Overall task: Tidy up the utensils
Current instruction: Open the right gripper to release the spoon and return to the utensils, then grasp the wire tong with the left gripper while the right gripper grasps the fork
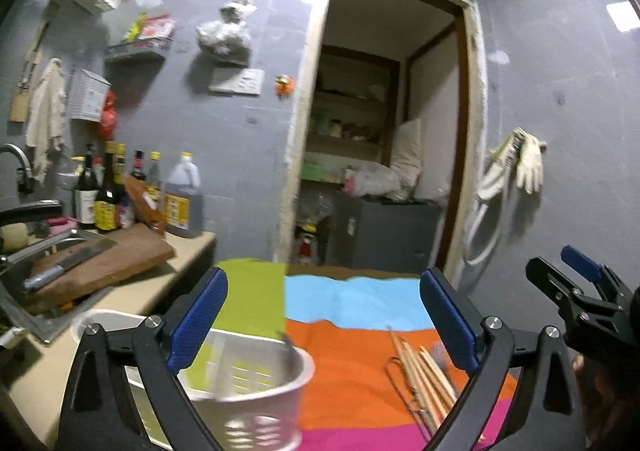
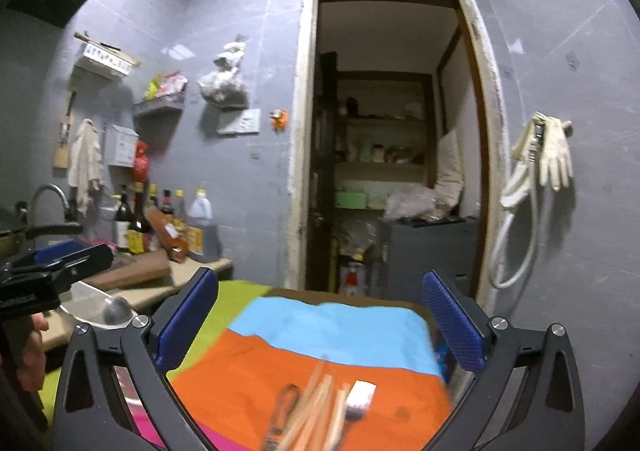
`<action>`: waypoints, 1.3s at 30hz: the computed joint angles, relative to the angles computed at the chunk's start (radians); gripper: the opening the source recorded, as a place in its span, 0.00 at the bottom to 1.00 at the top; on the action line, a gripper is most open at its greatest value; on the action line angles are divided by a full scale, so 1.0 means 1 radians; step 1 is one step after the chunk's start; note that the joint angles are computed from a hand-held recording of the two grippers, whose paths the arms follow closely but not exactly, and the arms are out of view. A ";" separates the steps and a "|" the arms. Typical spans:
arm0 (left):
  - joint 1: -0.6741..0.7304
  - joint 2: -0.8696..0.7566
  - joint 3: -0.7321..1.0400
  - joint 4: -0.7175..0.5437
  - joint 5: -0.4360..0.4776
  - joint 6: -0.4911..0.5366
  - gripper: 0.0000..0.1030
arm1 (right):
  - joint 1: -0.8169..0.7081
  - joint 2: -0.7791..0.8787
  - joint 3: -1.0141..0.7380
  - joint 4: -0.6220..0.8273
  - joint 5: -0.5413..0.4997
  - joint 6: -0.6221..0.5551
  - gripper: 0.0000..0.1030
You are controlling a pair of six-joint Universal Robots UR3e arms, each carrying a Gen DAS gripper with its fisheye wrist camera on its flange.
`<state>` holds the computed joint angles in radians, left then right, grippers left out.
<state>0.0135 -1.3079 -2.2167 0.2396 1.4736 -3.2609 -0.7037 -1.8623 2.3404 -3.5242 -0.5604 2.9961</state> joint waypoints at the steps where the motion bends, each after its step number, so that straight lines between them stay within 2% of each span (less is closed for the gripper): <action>1: -0.039 -0.032 0.022 0.000 0.027 0.003 0.92 | -0.015 0.001 0.000 0.020 0.001 -0.019 1.00; 7: -0.208 -0.217 0.164 -0.046 0.148 0.016 0.92 | -0.064 0.032 -0.027 0.211 -0.021 -0.168 1.00; 11: -0.279 -0.310 0.240 -0.092 0.203 0.021 0.92 | -0.042 0.074 -0.075 0.354 -0.088 -0.265 1.00; 15: -0.303 -0.377 0.293 -0.150 0.204 0.032 0.91 | -0.017 0.113 -0.112 0.459 -0.137 -0.327 0.99; 17: -0.304 -0.404 0.314 -0.174 0.196 0.031 0.90 | 0.003 0.141 -0.142 0.508 -0.164 -0.353 0.95; 18: -0.301 -0.416 0.322 -0.187 0.187 0.029 0.89 | 0.020 0.158 -0.162 0.538 -0.185 -0.367 0.94; 22: -0.275 -0.462 0.381 -0.295 0.131 0.018 0.74 | 0.081 0.221 -0.237 0.624 -0.255 -0.401 0.86; 25: -0.230 -0.503 0.441 -0.429 0.034 0.010 0.65 | 0.123 0.270 -0.298 0.700 -0.303 -0.427 0.83; 28: -0.187 -0.552 0.514 -0.568 -0.058 -0.005 0.52 | 0.163 0.316 -0.350 0.750 -0.358 -0.444 0.73; 32: -0.149 -0.600 0.581 -0.673 -0.137 0.002 0.48 | 0.197 0.358 -0.393 0.799 -0.398 -0.473 0.63; 36: -0.121 -0.654 0.661 -0.777 -0.205 0.007 0.47 | 0.221 0.396 -0.443 0.870 -0.420 -0.502 0.60; 39: -0.108 -0.675 0.685 -0.802 -0.218 0.012 0.42 | 0.236 0.413 -0.461 0.890 -0.439 -0.515 0.59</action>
